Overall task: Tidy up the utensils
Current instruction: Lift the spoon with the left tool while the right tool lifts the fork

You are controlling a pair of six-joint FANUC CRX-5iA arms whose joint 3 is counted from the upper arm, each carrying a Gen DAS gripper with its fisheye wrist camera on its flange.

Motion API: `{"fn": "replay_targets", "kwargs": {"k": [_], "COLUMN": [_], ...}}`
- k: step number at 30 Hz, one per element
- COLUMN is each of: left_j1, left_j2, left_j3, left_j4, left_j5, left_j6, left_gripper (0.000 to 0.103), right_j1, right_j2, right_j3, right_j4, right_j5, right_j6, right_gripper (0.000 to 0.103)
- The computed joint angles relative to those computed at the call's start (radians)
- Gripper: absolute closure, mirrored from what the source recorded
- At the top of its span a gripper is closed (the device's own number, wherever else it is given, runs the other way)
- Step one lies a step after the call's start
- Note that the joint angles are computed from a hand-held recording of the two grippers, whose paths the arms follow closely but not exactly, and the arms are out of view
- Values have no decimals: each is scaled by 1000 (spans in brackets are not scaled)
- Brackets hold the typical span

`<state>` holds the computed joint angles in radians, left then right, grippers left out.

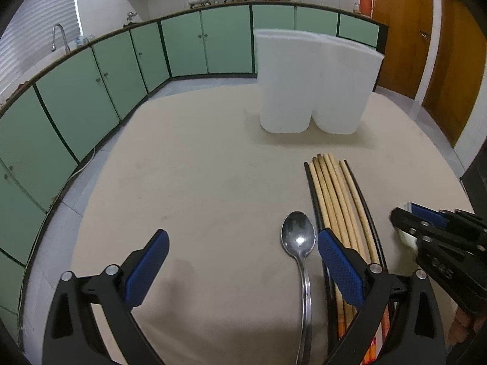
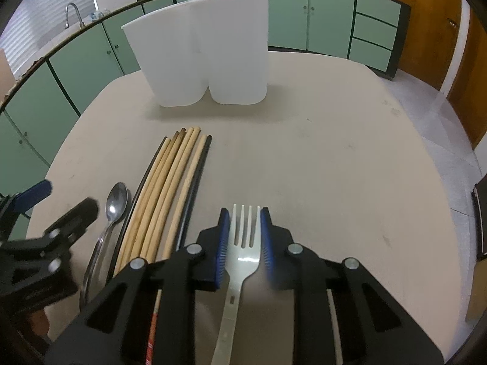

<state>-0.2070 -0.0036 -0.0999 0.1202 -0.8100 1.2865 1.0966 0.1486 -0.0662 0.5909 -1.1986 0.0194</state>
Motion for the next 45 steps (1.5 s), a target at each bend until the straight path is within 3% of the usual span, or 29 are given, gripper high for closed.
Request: {"fn": "replay_targets", "kwargs": {"k": [15, 28, 40, 45], "left_j1": [-17, 6, -14, -7], "left_j2": [102, 105, 135, 128], "left_j3": [88, 84, 126, 110], "left_j4": [-14, 41, 1, 19], "left_j5": [-68, -75, -100, -92], "left_j6": [58, 30, 66, 52], "left_gripper": [10, 11, 11, 18], "right_j1": [-11, -16, -21, -27], "right_j2": [-26, -36, -29, -35], "right_j3": [-60, -61, -49, -54], "right_j4": [34, 12, 10, 0], "right_j5": [72, 84, 73, 90], "right_j6": [-20, -8, 18, 21], "right_gripper": [83, 83, 83, 83]}}
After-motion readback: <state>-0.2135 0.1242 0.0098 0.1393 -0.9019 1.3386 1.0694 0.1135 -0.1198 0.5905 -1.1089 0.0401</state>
